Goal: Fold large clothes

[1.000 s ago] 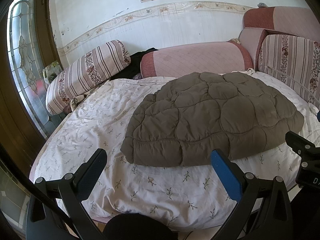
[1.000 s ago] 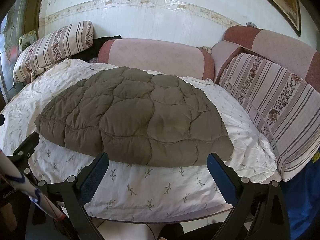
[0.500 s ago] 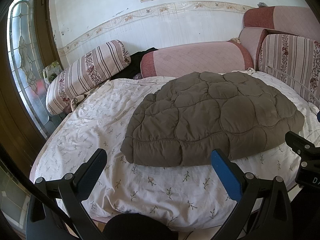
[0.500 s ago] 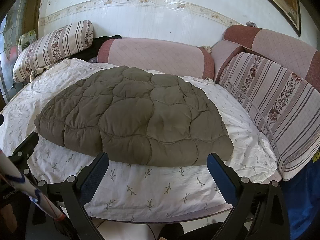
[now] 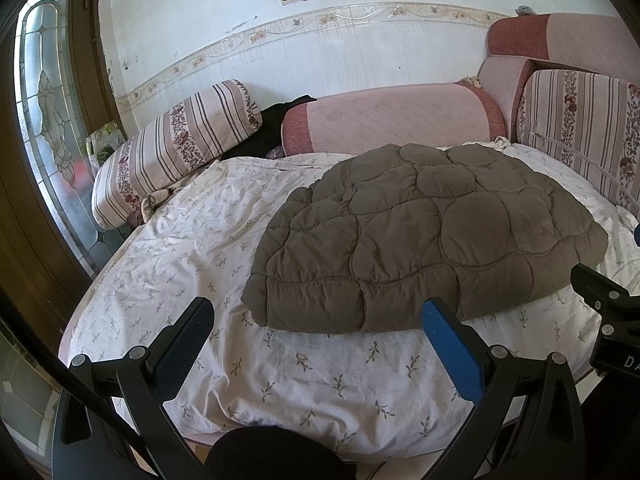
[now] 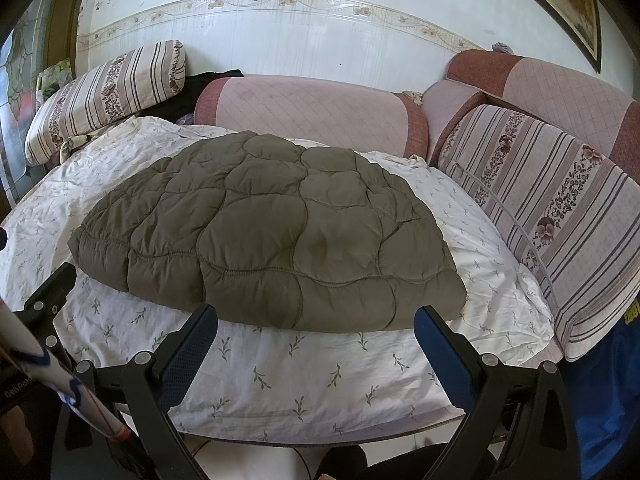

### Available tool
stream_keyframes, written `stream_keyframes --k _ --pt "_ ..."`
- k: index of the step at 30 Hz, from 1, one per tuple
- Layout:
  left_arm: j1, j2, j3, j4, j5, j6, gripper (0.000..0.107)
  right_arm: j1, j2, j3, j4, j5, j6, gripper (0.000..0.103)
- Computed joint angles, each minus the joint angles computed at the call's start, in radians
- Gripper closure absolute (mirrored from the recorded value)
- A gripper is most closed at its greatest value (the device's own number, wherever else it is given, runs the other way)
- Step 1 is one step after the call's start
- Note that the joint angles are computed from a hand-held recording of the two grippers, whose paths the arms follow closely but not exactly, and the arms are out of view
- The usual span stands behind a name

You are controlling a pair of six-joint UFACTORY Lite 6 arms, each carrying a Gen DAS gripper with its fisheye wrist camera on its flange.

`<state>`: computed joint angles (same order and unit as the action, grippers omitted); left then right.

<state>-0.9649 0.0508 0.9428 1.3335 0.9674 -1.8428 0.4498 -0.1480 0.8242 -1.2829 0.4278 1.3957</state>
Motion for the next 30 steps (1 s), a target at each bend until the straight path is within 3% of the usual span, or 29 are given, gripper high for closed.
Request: stream_keyframes --k 9,23,30 --pt "-0.028 -0.031 -0.025 0.000 0.033 -0.017 0.004 0.000 -0.019 -0.003 0.012 0.006 -0.017 0.003" --pt "-0.126 -0.211 -0.064 -0.025 0.182 0.034 0.004 0.113 -0.144 0.011 0.077 0.132 -0.081 0.003" --pt "-0.034 -0.278 -0.080 -0.022 0.055 0.043 0.004 0.079 -0.135 0.047 0.115 0.076 -0.138 0.002"
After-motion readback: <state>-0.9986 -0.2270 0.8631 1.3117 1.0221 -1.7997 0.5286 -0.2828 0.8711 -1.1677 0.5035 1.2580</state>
